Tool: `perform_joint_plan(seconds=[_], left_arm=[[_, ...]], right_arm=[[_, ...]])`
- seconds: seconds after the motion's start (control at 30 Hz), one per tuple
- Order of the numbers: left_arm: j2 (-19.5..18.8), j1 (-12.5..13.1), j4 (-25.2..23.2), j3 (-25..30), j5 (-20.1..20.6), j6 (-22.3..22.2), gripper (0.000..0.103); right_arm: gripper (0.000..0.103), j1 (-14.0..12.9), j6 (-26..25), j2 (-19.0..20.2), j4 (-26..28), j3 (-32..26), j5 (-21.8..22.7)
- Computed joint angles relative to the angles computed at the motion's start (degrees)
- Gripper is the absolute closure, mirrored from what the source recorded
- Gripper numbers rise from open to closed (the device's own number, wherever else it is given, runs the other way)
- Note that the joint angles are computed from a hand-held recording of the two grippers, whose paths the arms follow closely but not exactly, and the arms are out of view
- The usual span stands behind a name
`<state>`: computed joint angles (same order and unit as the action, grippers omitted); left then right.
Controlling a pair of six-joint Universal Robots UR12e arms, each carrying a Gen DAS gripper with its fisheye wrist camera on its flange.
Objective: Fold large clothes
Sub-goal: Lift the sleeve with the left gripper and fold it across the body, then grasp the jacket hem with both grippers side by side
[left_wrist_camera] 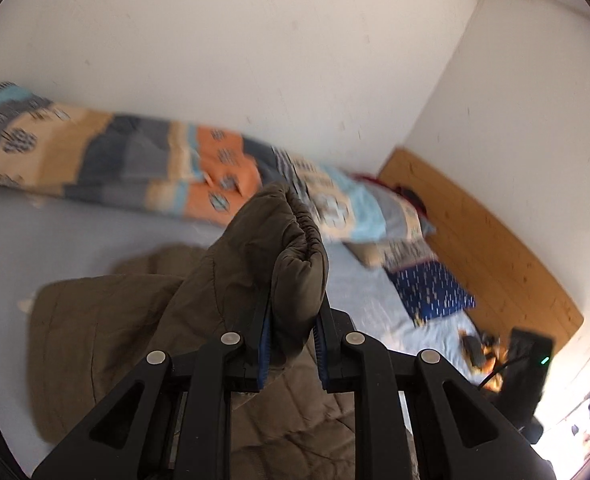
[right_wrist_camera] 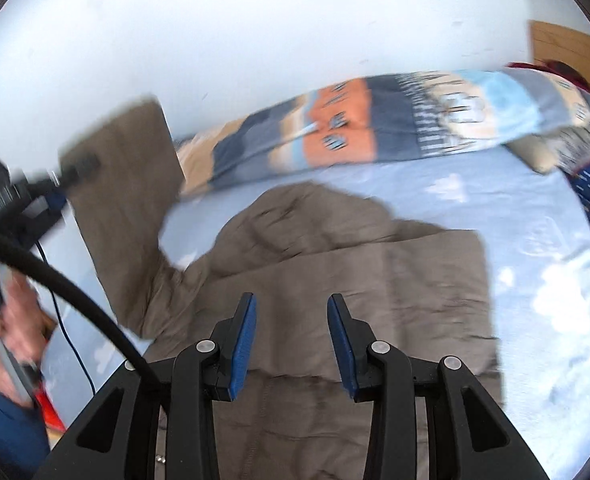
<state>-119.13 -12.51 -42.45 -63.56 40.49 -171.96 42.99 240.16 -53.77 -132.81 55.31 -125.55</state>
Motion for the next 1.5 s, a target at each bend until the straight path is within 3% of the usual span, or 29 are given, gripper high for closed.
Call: perform_joint_plan(seconds=[0.1,0.23,0.37,0.43,0.5,0.53,0.67,0.8,0.93,1.07,1.13,1.27,1.5], left_arm=[[-1.06,-2.73,-2.33,0.24,2.31,1.81,0.086],[-2.42,-6.11,-5.08,0.05,5.06,3.64,0.086],[-4.04,-9.54,-7.54,-0.6,10.28,5.99,0.085],[-4.53,-10.91,-8.54,-1.18,13.79,7.31,0.082],[-5.69,-11.95,-12.75,-0.04,17.15,8.3,0.065],[-6.01,-12.03,-14.44,0.24,17.43,8.64,0.063],[-3.66,-10.91,-12.8,-3.05,14.59,9.89,0.043],[-0.03,-8.4,-5.69,-6.96,13.63,10.13,0.033],[-0.27,-5.6,-0.01,-5.95,20.29,6.11,0.033],[-3.6,-2.61,1.1,-1.86,27.83,-0.74,0.033],[-5.97,-2.0,-1.0,1.04,33.0,-2.16,0.033],[-9.56,-1.62,-6.07,4.68,37.49,-1.64,0.033],[-10.82,-1.94,-2.83,3.28,39.39,-2.59,0.031]], right_arm=[[0.063,-0.03,4.12,-3.11,-2.5,6.01,-3.71],[0.063,-1.2,11.89,-7.1,-5.11,13.49,-2.78],[0.063,-1.69,17.24,-9.74,-4.91,18.04,-3.81],[0.063,-1.82,19.1,-10.75,-5.3,19.87,-3.3],[0.063,-2.02,20.17,-11.46,-4.96,21.17,-2.92],[0.063,-2.02,20.73,-11.6,-4.81,21.47,-2.63],[0.063,-2.64,21.0,-11.95,-7.23,23.02,-0.38],[0.063,-3.22,18.59,-10.61,-9.5,21.81,1.75],[0.063,-3.56,15.53,-8.23,-10.75,18.98,3.36],[0.064,-3.61,9.41,-5.1,-9.85,14.58,3.43],[0.072,-3.65,6.76,-3.56,-7.6,11.99,3.38],[0.073,-3.95,2.21,-0.23,-4.9,7.29,4.88],[0.075,-5.33,4.4,1.05,-1.01,7.06,9.92]])
